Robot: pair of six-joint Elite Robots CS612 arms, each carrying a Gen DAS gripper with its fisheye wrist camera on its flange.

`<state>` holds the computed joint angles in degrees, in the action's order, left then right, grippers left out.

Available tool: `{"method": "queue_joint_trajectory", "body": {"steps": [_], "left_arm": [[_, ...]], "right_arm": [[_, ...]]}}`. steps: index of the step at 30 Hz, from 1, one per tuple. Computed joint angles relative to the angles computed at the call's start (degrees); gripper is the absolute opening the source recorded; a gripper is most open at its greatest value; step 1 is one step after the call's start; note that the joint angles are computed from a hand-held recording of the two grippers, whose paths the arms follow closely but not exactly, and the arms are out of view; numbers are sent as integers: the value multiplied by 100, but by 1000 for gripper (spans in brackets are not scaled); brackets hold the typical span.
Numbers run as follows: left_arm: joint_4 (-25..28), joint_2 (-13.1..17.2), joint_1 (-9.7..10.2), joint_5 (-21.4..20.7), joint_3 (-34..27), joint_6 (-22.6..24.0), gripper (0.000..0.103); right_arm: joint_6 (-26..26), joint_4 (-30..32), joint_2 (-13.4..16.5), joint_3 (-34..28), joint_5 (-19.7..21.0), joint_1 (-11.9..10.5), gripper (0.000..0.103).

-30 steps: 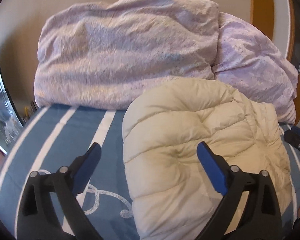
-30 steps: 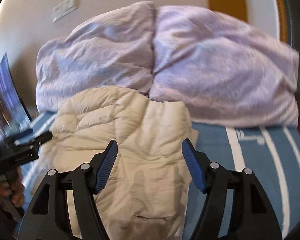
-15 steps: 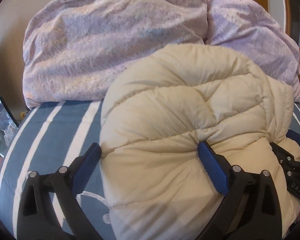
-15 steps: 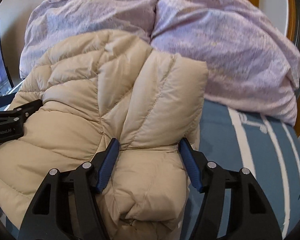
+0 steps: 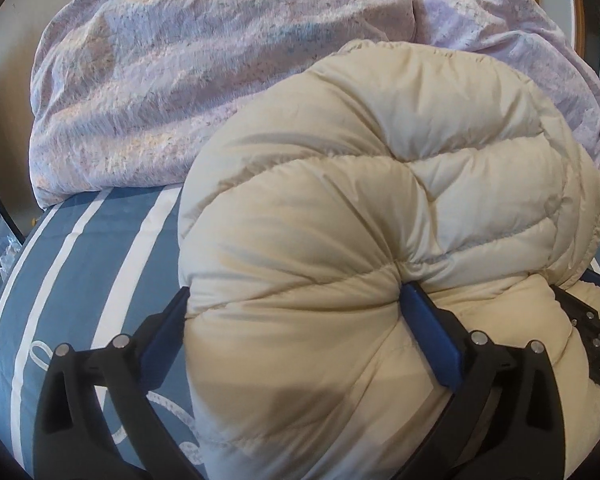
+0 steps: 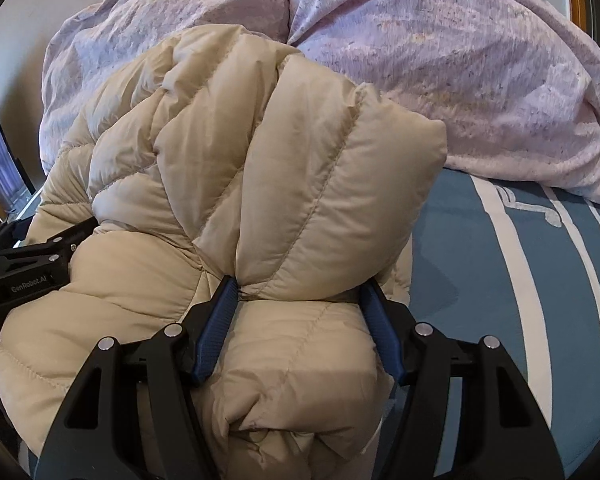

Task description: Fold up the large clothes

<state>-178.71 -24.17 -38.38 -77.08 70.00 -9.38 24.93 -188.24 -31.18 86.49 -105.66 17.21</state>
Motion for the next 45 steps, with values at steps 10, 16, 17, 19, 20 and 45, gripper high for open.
{"method": "queue_joint_trajectory", "body": {"steps": [10,16,17,19,20,45], "left_arm": [[135,74,-17,88,-141,7,101],[-129,-53,-13,90,97,34,101],[-194,-102,-15,95,187,39,101],[-330,-224,-15,75,392,31,101],[-393,-268,-11,43,467,28,101],[-1378,-989,-54,-463,1972,-191,101]], "right_arm": [[155,80,7,-19,130,-33,65],[228,78,-136,140,-22,23,66],[247,62,-161,173,-54,35,67],[308,-61,-261,324,-146,81,67],[313,-193,-323,427,-176,113,67],[877,-345,-679,1092,-253,447,101]]}}
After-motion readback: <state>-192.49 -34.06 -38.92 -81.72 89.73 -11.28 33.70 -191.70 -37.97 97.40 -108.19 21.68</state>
